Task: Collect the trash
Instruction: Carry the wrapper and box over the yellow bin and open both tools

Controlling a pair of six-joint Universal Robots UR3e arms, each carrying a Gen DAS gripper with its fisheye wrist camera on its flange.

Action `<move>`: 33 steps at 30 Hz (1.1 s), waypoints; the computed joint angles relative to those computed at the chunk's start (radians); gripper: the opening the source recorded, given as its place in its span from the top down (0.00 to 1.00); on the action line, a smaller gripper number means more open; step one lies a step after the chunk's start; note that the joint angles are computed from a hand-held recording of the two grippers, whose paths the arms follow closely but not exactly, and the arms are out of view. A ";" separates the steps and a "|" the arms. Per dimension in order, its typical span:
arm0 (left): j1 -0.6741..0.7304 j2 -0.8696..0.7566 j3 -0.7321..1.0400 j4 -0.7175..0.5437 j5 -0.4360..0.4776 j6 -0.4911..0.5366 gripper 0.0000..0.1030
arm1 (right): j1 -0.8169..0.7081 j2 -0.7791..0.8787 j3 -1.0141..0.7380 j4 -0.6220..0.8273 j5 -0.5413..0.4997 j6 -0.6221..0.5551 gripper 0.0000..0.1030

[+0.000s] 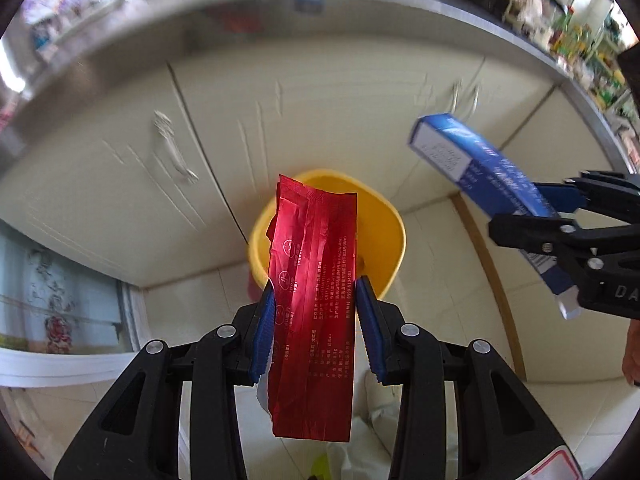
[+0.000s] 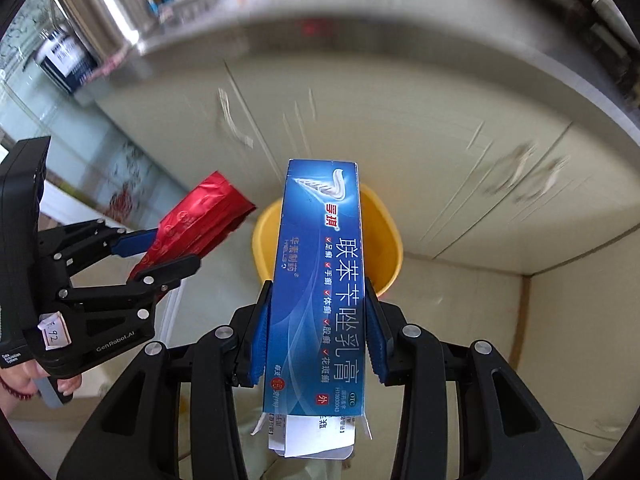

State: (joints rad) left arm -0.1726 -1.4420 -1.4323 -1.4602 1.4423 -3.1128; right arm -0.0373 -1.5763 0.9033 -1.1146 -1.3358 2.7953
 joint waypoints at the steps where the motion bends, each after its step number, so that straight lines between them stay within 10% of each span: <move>1: -0.011 -0.031 -0.020 0.020 0.004 0.010 0.63 | 0.004 0.006 0.066 -0.032 -0.006 -0.017 0.59; 23: 0.012 -0.534 0.014 0.167 0.021 0.122 0.59 | 0.067 0.478 0.265 -0.353 -0.048 -0.081 0.57; 28: 0.024 -0.521 -0.008 0.176 0.000 0.108 0.51 | 0.059 0.483 0.245 -0.359 -0.014 -0.076 0.31; 33: 0.010 -0.511 0.009 0.167 -0.003 0.102 0.43 | 0.038 0.477 0.208 -0.344 -0.003 -0.077 0.31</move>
